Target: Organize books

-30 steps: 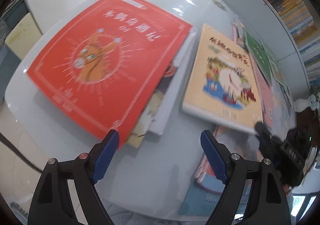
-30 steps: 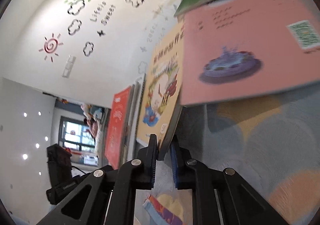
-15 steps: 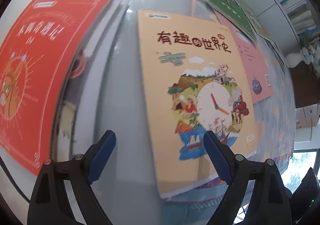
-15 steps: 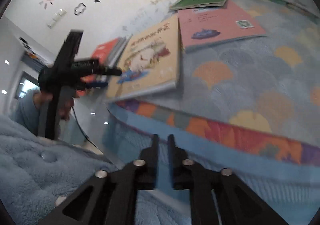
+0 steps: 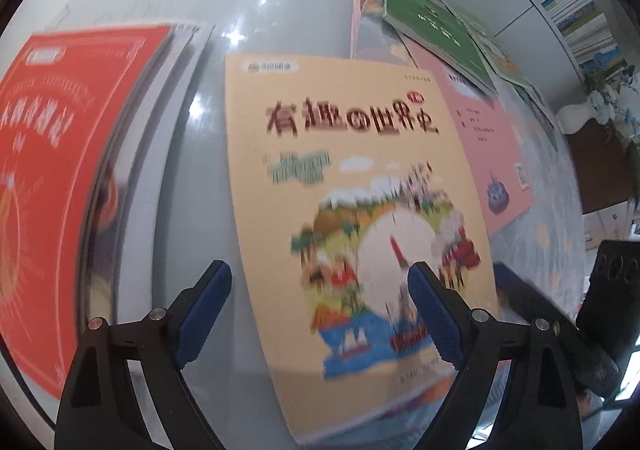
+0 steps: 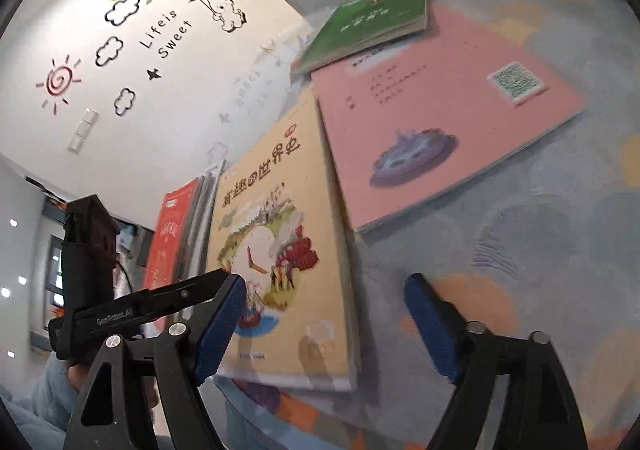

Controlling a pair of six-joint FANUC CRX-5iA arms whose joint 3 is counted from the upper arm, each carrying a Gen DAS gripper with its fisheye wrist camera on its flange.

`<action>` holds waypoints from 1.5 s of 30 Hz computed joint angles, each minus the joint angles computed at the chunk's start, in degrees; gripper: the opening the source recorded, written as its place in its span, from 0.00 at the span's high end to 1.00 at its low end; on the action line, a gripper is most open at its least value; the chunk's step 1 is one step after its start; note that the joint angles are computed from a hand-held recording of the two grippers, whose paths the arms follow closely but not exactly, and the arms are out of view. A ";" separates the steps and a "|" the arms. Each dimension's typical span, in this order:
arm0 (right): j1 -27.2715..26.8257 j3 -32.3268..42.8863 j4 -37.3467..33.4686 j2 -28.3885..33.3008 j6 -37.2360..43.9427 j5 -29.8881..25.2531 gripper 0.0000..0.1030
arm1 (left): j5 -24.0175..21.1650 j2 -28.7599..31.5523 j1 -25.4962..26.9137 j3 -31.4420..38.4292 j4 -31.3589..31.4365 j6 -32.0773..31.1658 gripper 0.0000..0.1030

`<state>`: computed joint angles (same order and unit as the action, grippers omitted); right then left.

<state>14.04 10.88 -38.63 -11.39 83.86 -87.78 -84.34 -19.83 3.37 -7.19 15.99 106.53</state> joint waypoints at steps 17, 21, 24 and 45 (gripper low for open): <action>-3.92 -3.02 -8.07 -1.29 2.67 -0.35 0.13 | 2.61 1.92 -3.61 1.95 -3.57 -0.20 0.01; -2.96 -2.93 -8.71 -1.22 1.44 -0.52 0.13 | 2.45 0.86 -2.11 0.31 -0.47 -1.36 0.01; -2.51 -3.11 -8.50 -1.49 1.19 -0.48 0.13 | 2.27 0.67 -2.33 0.07 -0.24 -0.95 0.01; 17.83 -8.44 15.80 -9.00 -13.32 7.61 0.66 | -2.38 -5.92 3.87 -6.93 8.95 -12.33 0.02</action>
